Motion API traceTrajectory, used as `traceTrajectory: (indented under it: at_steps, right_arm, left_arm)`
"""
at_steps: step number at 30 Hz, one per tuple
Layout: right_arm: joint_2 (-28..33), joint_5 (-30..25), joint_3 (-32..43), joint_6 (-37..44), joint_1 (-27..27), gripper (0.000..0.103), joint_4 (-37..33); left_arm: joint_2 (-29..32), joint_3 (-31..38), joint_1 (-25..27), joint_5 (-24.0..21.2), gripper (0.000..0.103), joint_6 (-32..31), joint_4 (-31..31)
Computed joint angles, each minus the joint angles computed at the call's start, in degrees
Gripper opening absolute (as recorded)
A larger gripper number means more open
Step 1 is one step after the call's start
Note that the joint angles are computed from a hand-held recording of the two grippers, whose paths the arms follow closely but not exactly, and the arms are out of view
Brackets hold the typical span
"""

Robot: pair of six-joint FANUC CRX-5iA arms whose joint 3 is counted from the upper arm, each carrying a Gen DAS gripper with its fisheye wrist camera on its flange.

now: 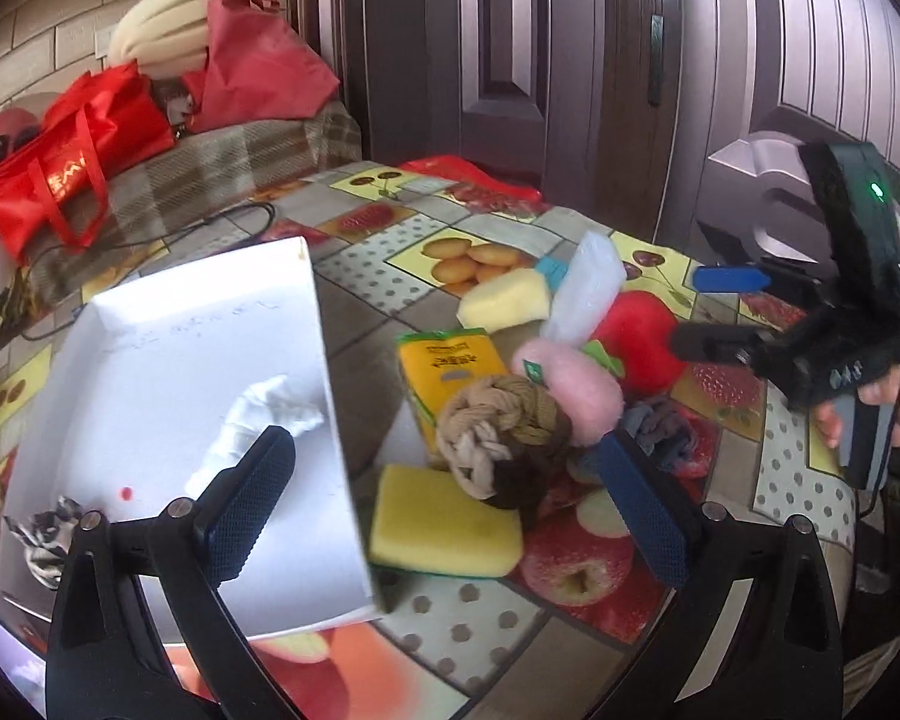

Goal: Organize soft objects
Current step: 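Grasp the braided rope toy with the left gripper while the right grasps the red apple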

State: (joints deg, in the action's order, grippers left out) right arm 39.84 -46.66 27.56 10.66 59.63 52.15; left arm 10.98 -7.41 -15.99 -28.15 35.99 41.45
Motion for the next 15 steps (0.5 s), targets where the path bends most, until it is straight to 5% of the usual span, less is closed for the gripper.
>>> traceTrajectory:
  at_steps: [4, 8, 11, 12, 13, 15]
  right_arm:
    - [2.3, 0.6, 4.5, 4.6, -0.7, 0.082, -6.9]
    - [3.7, 0.4, 6.6, 6.7, -0.7, 0.078, -11.1]
    - [3.0, 1.8, 5.2, 5.9, -0.9, 0.062, -10.9]
    - [2.6, 2.1, 4.4, 5.3, -0.9, 0.061, -10.2]
    - [2.5, 2.1, 4.2, 5.2, -0.9, 0.059, -9.7]
    - [1.5, 2.9, 2.1, 2.4, -0.9, 0.058, -7.3]
  left_arm:
    - [0.8, 1.4, -0.8, -0.5, 0.095, 1.8, -3.0]
    - [3.1, 6.1, -1.8, -1.7, 0.095, 9.0, -11.4]
    - [5.2, 10.8, -2.8, -4.4, 0.093, 14.9, -19.7]
    - [5.7, 11.8, -3.1, -5.0, 0.087, 16.2, -21.9]
    - [6.3, 12.7, -3.1, -6.8, 0.061, 16.1, -22.4]
    - [6.1, 12.1, -2.9, -6.1, 0.050, 16.7, -22.5]
